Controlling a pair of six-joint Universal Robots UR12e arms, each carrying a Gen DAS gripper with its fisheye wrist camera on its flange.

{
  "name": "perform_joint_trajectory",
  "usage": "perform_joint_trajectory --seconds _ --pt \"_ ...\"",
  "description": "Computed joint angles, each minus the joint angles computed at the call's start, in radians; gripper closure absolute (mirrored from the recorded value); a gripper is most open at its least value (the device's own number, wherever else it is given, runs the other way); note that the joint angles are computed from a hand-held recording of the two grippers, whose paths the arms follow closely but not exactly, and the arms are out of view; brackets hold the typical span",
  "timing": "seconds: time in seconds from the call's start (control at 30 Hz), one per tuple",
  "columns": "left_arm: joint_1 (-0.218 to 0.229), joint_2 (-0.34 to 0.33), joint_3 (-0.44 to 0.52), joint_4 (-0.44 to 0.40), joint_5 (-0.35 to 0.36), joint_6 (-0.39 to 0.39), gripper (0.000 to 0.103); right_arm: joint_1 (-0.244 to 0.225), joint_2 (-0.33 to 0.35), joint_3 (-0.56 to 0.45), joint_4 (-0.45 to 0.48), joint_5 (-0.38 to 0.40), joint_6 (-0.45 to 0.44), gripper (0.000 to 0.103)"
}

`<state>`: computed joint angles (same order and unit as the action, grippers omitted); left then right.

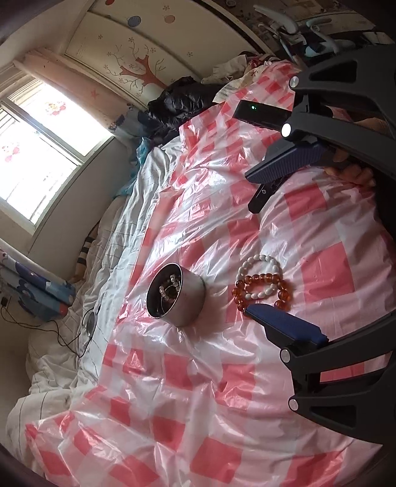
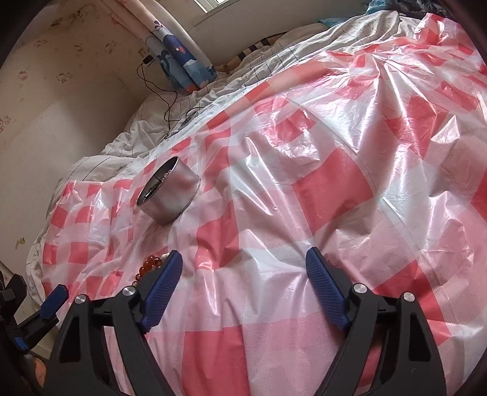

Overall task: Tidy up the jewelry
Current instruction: 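Move both open tools over the amber and white bead bracelets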

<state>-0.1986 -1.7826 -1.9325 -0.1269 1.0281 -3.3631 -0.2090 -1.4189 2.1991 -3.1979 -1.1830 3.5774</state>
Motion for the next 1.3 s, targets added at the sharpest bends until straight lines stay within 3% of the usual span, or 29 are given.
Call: perform_joint_trajectory --seconds 0.17,0.27,0.37,0.53,0.73,0.97,1.07,1.17,1.3 --pt "0.008 0.001 0.019 -0.072 0.009 0.042 0.022 0.0 -0.001 -0.002 0.006 0.006 -0.014 0.018" --pt "0.022 -0.008 0.055 -0.189 0.004 0.098 0.019 -0.003 0.0 -0.002 0.006 0.021 -0.025 0.015" --pt "0.031 -0.027 0.089 -0.255 0.046 0.145 0.019 -0.009 0.001 0.001 -0.002 0.043 -0.035 0.014" --pt "0.021 -0.052 0.132 -0.337 0.128 0.311 0.019 -0.018 0.005 0.005 -0.022 0.068 -0.029 0.013" --pt "-0.011 -0.089 0.157 -0.309 0.234 0.42 0.019 -0.02 0.006 0.006 -0.026 0.073 -0.027 0.012" --pt "-0.055 -0.114 0.174 -0.341 0.35 0.573 0.019 -0.02 0.007 0.006 -0.029 0.077 -0.026 0.011" --pt "-0.063 -0.123 0.176 -0.327 0.411 0.583 0.019 -0.018 0.007 0.006 -0.032 0.077 -0.024 0.01" --pt "-0.064 -0.126 0.168 -0.238 0.512 0.536 0.019 -0.019 0.007 0.006 -0.031 0.076 -0.025 0.01" --pt "-0.031 -0.117 0.165 -0.235 0.404 0.47 0.019 -0.017 0.006 0.005 -0.027 0.073 -0.026 0.01"
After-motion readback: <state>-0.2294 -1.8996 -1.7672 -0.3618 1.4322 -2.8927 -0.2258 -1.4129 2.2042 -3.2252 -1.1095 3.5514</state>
